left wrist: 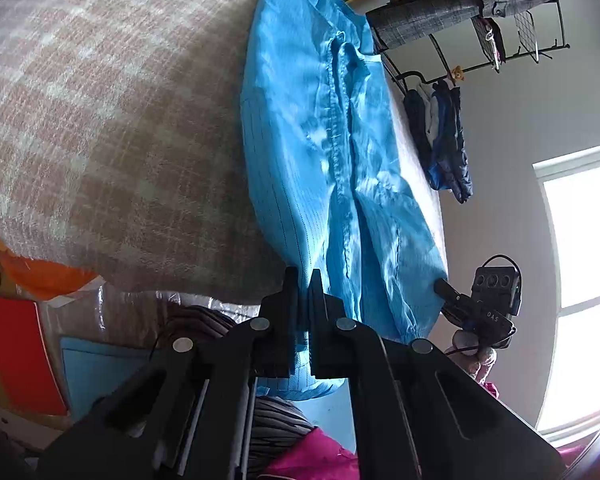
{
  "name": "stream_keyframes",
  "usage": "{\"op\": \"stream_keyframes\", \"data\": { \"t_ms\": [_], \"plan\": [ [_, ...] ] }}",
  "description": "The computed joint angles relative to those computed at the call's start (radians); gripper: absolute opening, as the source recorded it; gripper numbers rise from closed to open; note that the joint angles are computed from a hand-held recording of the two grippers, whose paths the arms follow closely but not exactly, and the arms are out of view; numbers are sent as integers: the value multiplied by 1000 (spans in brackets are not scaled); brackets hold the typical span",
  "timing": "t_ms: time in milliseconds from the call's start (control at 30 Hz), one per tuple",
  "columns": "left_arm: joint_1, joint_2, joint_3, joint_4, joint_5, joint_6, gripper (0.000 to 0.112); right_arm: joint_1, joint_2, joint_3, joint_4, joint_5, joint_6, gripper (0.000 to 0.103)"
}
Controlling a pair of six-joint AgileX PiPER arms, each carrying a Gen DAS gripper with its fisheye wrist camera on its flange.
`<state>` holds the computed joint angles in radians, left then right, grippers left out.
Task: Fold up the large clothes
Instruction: 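Fold the hem up toward the collar with both grippers, then release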
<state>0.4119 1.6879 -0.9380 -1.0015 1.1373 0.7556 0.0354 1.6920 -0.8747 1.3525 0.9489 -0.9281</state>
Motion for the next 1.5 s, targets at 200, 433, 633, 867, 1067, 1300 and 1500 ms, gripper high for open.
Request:
{"op": "stream_keyframes", "data": {
  "t_ms": [200,433,633,867,1067,1300,1500],
  "plan": [
    [-61,58,-201,-42,9,-64,1,23,51,-176,16,-22,53,0],
    [-136,238,-520,-24,-51,-207,1,70,196,-478,-107,-105,230,0],
    [-190,449,-803,78,-100,-381,1,63,357,-732,-299,-117,442,0],
    [-221,652,-1037,192,-91,-531,1,76,547,-996,-516,-77,681,0],
    [-211,726,-1123,204,-42,-569,3,76,611,-1077,-569,-23,721,11],
    [-148,545,-910,153,-45,-379,22,7,387,-757,-363,-54,419,34],
    [-126,374,-623,183,46,-167,22,-4,264,-526,-286,45,188,33]
  ]
}}
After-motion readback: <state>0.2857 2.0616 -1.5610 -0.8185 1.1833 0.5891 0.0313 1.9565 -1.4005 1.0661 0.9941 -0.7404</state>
